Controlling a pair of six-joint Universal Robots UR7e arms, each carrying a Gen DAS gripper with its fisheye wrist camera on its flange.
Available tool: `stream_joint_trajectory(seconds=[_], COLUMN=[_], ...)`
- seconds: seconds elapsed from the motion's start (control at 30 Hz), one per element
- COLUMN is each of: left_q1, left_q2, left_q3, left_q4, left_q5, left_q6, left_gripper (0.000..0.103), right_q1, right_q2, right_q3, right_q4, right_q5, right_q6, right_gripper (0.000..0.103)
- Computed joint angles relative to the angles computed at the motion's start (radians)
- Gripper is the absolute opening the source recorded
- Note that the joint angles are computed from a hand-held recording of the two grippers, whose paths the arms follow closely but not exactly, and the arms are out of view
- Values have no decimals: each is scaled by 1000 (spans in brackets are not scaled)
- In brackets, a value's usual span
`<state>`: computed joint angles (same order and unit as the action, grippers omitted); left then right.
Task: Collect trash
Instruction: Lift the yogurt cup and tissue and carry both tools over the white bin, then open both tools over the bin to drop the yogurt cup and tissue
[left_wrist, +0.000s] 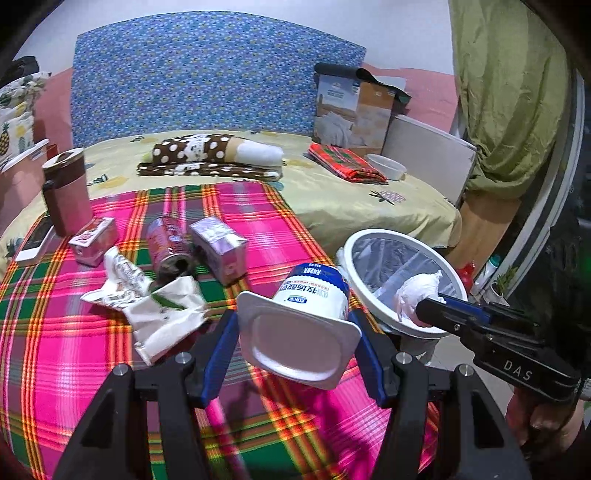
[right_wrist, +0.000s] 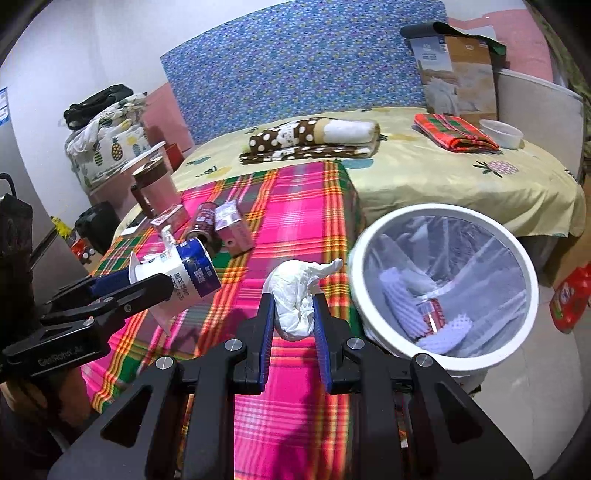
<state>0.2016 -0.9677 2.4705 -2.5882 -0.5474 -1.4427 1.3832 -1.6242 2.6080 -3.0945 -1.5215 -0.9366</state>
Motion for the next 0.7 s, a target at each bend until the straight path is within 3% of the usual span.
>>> stream_joint_trajectory(seconds=[0.7], left_q1=[120], left_q2=[209], left_q3=[-149], left_q4=[-387], left_q5=[-38], left_q6=[422], left_gripper=[63], right_q1=[-102], right_q2=[-21], right_q3=[-62], right_q4=[-9], right_q5=[-16], right_q6=[39], right_gripper=[23])
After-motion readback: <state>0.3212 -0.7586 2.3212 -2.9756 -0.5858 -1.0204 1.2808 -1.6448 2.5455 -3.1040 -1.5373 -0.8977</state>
